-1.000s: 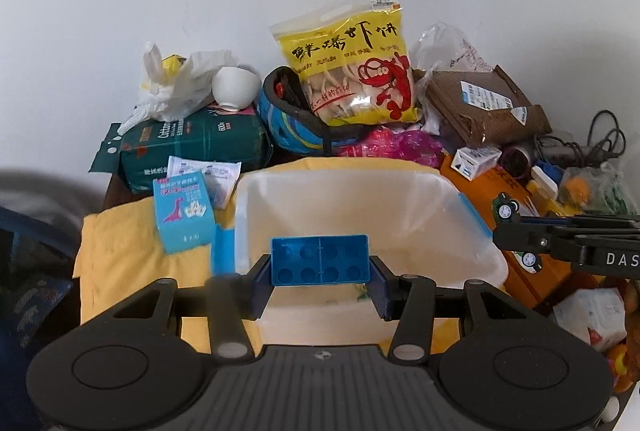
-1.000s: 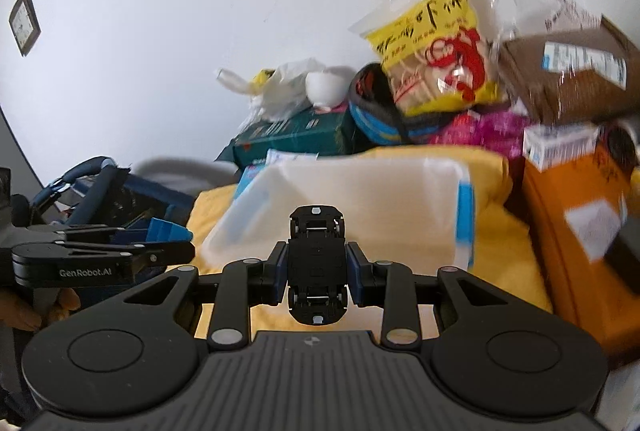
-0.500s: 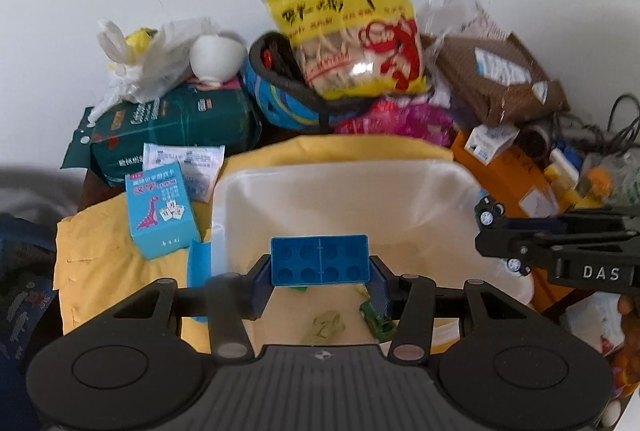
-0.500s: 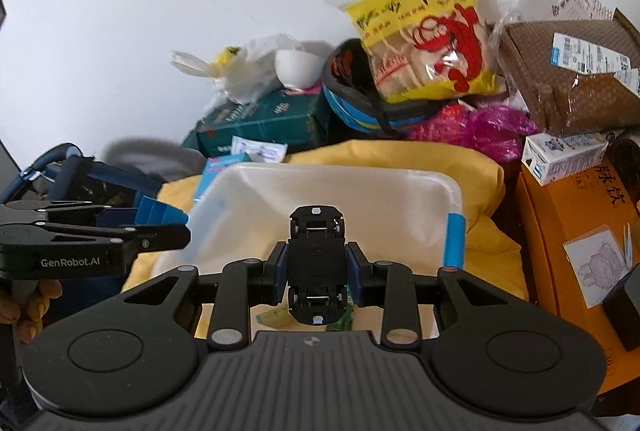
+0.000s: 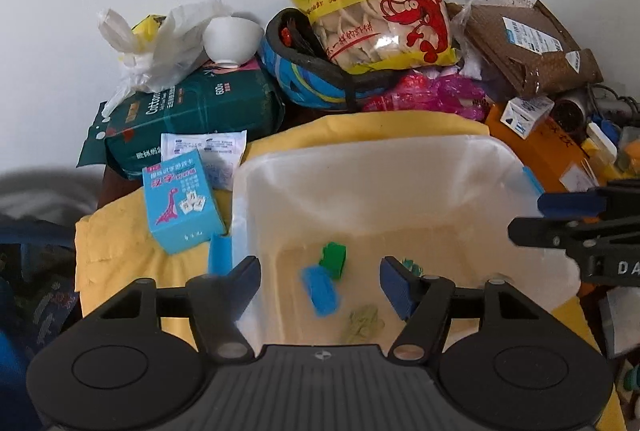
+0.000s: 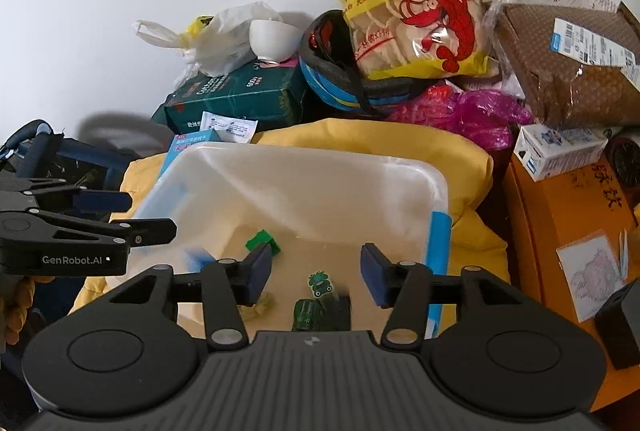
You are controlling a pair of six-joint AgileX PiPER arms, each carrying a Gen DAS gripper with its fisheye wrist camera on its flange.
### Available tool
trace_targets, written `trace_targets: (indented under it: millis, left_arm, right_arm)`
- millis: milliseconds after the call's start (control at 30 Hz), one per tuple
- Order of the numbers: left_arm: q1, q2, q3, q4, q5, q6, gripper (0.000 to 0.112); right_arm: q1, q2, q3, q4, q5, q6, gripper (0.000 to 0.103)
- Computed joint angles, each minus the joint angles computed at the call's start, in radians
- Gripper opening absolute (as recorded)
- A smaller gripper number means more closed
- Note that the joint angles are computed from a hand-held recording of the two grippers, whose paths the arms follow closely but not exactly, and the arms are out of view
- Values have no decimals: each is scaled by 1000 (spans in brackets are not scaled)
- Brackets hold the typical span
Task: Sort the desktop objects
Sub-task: 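Carry the black car over the bin and open the right gripper while the left releases the blue brick, then grasp the teal figure with the right gripper while the left grasps the white police car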
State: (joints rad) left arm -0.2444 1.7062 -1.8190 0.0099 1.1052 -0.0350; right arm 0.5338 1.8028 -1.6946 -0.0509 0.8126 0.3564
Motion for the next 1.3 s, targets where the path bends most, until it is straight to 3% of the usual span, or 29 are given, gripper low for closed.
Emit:
trace_targets:
  millis: [100,233,333,533,700,967,1067,1133,1200,1233,1300]
  left_arm:
    - [14,-125,181,-40,-107,54,69]
    - [26,-365,520,-125,-271,151,69]
    - [1,-511,728,-121,-331,139,69]
    - [-73,-687,1018,-86,-362,44,69]
    - [-118,-711,1112,-31,-386,0,66]
    - [-162,-639,1144,24,-464,7,52]
    - [-146,-611,1143,-34,-503,68,49]
    - [-117,-595,1142,-125,-516,157,39]
    - [-104,-587,1132,-175,-504,198,30]
    - [-104,-589,1132,-181,-500,202,28]
    - [-92,-599,1135,-208,-488,229,27]
  right_arm:
    - [16,-26,35,-29,-22,3,54]
    - [69,-168,236,-76,-163,19,54]
    - [139,-295,445,-130,-271,72,54]
    - [310,-414,785,-186,-379,279,50]
    - [427,-386,885,-273,-407,425,44]
    - [480,-303,876,-371,-399,508,43]
    - [482,-275,869,-406,-416,538,43]
    - [479,-259,867,-423,-429,552,43]
    - [476,-243,861,-415,-435,538,37]
    - [477,-244,864,-416,-439,538,29]
    - [476,-256,872,-407,-445,527,27]
